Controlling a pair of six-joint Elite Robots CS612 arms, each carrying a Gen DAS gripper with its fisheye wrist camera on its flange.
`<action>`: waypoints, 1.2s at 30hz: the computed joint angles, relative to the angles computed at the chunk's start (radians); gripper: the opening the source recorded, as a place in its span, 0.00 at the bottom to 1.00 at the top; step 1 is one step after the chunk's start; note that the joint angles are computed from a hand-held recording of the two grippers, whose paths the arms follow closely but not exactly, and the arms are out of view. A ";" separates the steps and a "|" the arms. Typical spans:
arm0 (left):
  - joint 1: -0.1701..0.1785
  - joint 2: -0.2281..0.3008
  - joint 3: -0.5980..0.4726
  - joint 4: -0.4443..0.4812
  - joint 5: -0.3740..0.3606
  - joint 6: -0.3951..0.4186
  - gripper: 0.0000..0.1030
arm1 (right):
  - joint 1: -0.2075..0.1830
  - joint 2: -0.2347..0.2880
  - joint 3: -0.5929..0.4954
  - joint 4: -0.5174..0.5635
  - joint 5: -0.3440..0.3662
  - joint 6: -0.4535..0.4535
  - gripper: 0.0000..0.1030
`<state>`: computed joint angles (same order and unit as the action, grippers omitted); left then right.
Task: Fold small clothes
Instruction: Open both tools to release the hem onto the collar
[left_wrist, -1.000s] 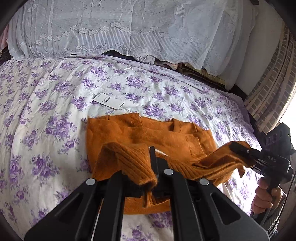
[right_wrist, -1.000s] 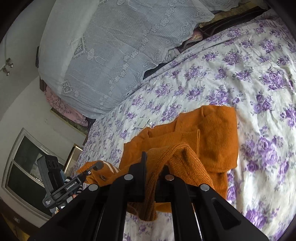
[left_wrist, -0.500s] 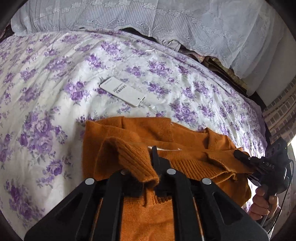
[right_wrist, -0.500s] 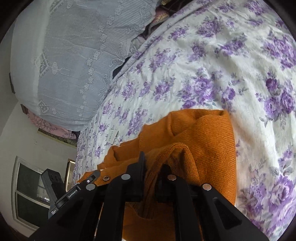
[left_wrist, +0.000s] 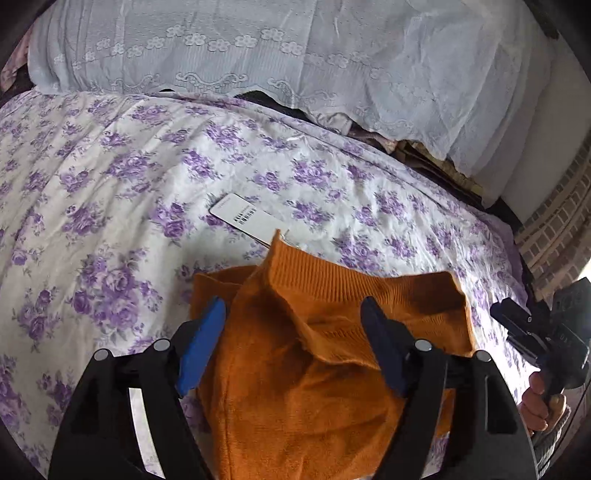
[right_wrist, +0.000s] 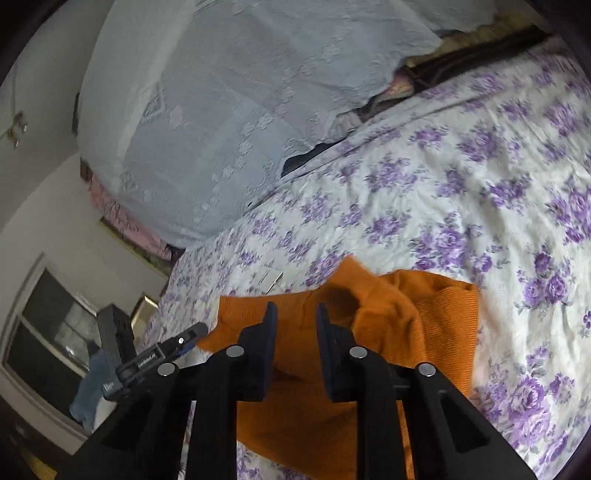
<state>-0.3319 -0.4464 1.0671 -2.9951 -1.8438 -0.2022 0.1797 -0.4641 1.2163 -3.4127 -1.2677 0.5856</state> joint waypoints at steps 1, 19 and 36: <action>-0.009 -0.006 0.013 -0.005 0.026 0.034 0.71 | 0.011 -0.004 -0.008 0.035 0.007 -0.072 0.15; -0.076 -0.004 -0.001 0.097 0.228 0.272 0.85 | 0.054 0.092 -0.233 0.294 -0.286 -0.111 0.17; -0.052 0.026 -0.040 0.117 0.320 0.035 0.95 | 0.042 0.029 -0.054 0.157 -0.417 0.007 0.07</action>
